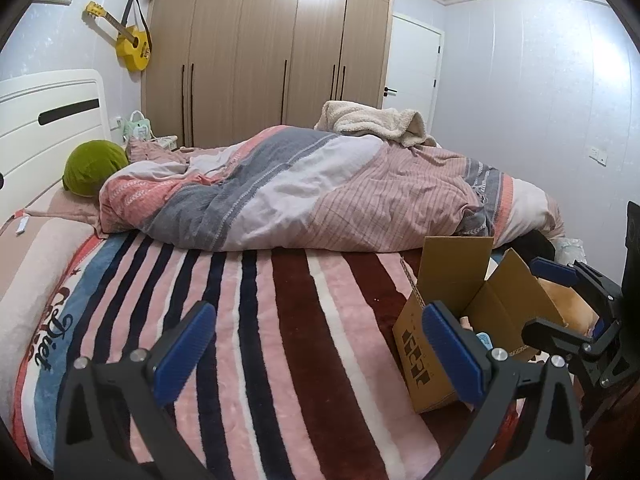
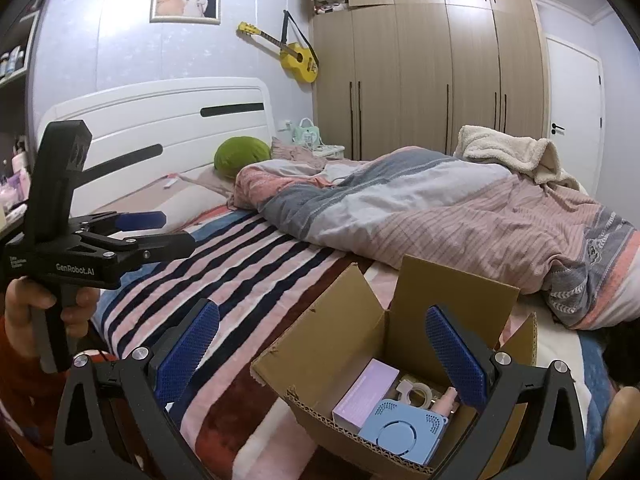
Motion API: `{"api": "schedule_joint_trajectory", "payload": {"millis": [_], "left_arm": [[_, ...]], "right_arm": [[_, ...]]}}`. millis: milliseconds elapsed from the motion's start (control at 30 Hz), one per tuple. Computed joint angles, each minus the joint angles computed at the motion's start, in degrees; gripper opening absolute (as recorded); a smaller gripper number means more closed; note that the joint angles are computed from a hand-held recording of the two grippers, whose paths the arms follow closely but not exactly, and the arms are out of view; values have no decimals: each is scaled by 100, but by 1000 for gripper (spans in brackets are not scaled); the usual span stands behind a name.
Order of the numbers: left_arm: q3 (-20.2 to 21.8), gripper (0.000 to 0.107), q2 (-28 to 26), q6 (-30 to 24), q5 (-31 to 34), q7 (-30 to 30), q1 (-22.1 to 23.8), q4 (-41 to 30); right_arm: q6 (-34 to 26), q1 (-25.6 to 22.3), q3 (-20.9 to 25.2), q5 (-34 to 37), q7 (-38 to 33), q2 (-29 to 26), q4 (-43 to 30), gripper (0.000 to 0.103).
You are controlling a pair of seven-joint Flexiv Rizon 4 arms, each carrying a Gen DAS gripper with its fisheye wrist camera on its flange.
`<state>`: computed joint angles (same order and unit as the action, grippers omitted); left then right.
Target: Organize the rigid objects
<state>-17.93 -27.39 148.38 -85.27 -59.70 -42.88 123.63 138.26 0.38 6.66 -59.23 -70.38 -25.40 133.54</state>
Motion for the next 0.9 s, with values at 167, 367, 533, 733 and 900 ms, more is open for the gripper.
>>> {"api": "schedule_joint_trajectory", "payload": {"millis": [167, 367, 533, 733, 900], "left_arm": [[-2, 102, 29, 40, -50, 53, -4, -3], [-13, 102, 52, 43, -75, 82, 5, 5], [-19, 102, 26, 65, -83, 86, -1, -22], [-29, 102, 16, 75, -125, 108, 0, -43], [-32, 102, 18, 70, -127, 109, 2, -36]], "right_arm": [[-5, 2, -4, 37, -1, 16, 36, 103], [11, -24, -18, -27, 31, -2, 8, 103], [18, -38, -20, -55, 51, -8, 2, 103], [18, -39, -26, -59, 46, -10, 3, 103], [39, -31, -21, -42, 42, -18, 47, 103]]}}
